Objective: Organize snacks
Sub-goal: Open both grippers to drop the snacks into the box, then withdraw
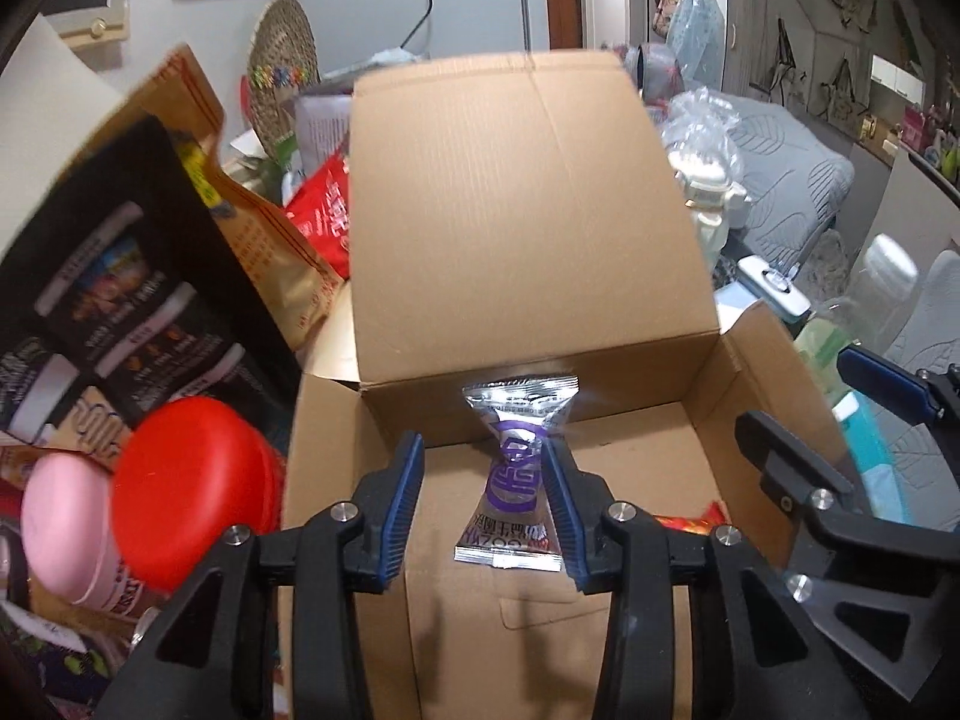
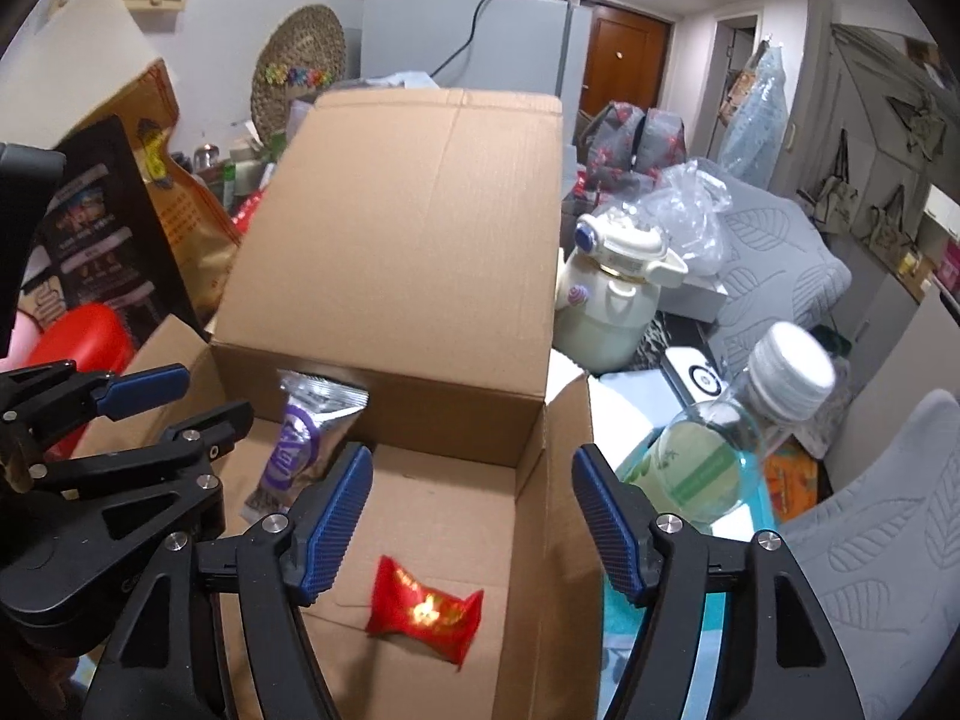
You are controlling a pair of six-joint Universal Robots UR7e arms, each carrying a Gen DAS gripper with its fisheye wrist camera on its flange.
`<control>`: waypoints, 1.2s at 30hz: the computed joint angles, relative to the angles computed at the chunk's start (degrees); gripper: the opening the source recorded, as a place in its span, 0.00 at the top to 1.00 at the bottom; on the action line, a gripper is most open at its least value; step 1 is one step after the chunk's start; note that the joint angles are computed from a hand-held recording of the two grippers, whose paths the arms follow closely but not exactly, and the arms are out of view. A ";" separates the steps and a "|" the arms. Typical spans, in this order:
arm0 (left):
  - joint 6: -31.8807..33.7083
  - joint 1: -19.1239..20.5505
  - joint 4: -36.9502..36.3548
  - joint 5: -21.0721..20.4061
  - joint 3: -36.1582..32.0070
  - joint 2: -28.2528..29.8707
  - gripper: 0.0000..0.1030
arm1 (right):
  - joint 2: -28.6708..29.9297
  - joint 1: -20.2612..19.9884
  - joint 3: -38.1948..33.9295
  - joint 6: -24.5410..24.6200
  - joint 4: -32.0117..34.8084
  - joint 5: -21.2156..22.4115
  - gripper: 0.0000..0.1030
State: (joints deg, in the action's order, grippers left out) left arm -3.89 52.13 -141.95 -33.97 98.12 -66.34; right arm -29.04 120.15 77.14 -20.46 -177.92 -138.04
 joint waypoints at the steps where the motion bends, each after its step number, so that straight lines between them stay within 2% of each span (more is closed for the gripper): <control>1: 0.06 -0.37 -0.32 -0.17 0.34 -0.53 0.61 | -0.21 0.20 0.22 -0.10 -0.28 -0.08 0.32; 20: -5.41 -12.05 0.64 3.40 9.78 -13.27 0.61 | -10.02 7.09 13.14 -1.78 -12.87 -2.84 0.32; 30: -9.51 -18.84 3.42 4.07 17.23 -21.30 0.61 | -13.88 10.88 21.56 -0.97 -20.39 -4.85 0.32; 36: -14.46 -22.39 8.13 2.60 21.52 -26.64 0.61 | -15.89 13.12 27.37 2.05 -23.14 -7.43 0.32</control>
